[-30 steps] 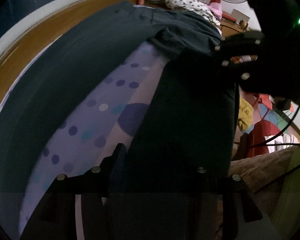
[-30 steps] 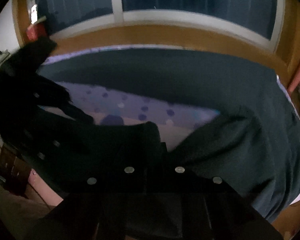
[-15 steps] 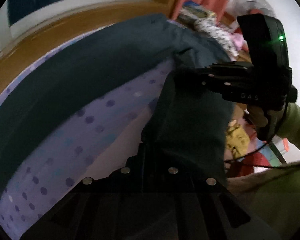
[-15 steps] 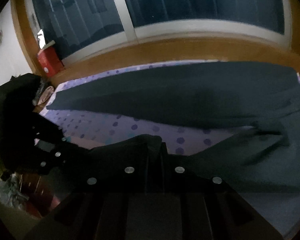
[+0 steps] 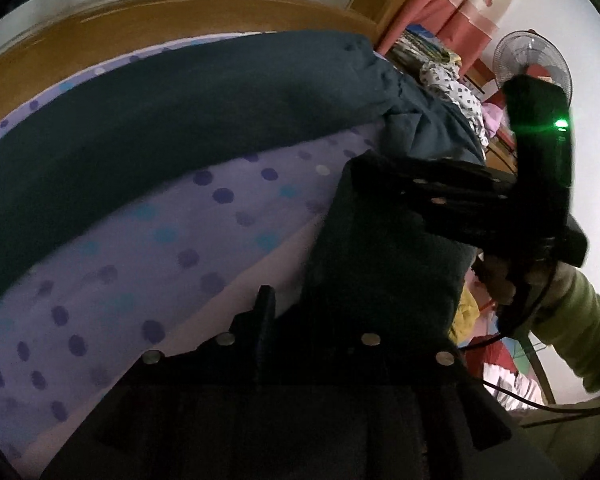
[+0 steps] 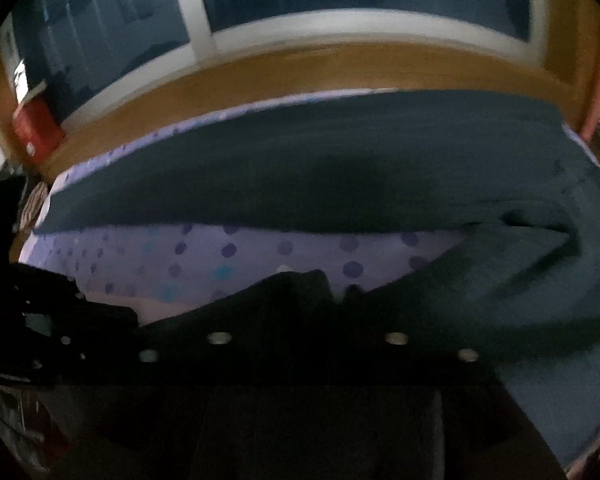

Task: Fold clothes
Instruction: 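Lift both tools off the strip and pull them back, then move both open tools to the wide loose part of the garment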

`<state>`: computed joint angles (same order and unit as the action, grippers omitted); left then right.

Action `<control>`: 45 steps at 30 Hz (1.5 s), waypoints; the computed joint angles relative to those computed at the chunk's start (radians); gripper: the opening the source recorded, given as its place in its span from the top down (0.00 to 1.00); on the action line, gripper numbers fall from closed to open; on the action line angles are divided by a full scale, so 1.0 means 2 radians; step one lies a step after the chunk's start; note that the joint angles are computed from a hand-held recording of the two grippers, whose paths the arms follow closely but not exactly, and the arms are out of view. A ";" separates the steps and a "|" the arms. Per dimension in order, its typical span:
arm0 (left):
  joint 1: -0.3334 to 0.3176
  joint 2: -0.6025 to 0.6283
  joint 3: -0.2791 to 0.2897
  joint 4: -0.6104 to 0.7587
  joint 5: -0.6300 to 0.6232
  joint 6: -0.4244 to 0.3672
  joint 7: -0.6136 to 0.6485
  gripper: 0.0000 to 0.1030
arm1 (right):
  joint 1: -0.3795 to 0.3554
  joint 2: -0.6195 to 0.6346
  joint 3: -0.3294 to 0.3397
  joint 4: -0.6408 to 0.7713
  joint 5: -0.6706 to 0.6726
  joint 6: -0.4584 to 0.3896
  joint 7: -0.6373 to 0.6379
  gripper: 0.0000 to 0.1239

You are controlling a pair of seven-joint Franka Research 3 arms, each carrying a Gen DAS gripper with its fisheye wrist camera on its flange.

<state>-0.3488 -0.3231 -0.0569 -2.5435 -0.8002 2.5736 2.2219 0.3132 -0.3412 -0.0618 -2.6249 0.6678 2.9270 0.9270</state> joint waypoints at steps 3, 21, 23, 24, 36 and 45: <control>0.008 -0.019 0.002 -0.004 0.019 -0.011 -0.009 0.75 | -0.029 -0.069 0.046 -0.051 -0.032 0.023 0.067 0.52; 0.040 -0.257 0.083 -0.159 0.186 -0.055 -0.062 0.75 | 0.014 -0.326 0.251 -0.194 -0.126 -0.059 0.398 0.49; 0.059 -0.281 0.090 -0.171 0.209 -0.076 -0.069 0.75 | 0.027 -0.336 0.277 -0.194 -0.132 -0.068 0.439 0.49; 0.066 -0.289 0.096 -0.173 0.216 -0.089 -0.072 0.75 | 0.035 -0.343 0.287 -0.193 -0.135 -0.074 0.457 0.49; 0.136 -0.288 0.184 -0.142 0.244 -0.181 0.047 0.75 | 0.026 -0.284 0.412 -0.106 -0.208 -0.098 0.640 0.49; 0.169 -0.197 0.205 -0.073 0.224 -0.249 0.182 0.75 | -0.087 -0.210 0.543 0.004 -0.277 -0.133 0.812 0.49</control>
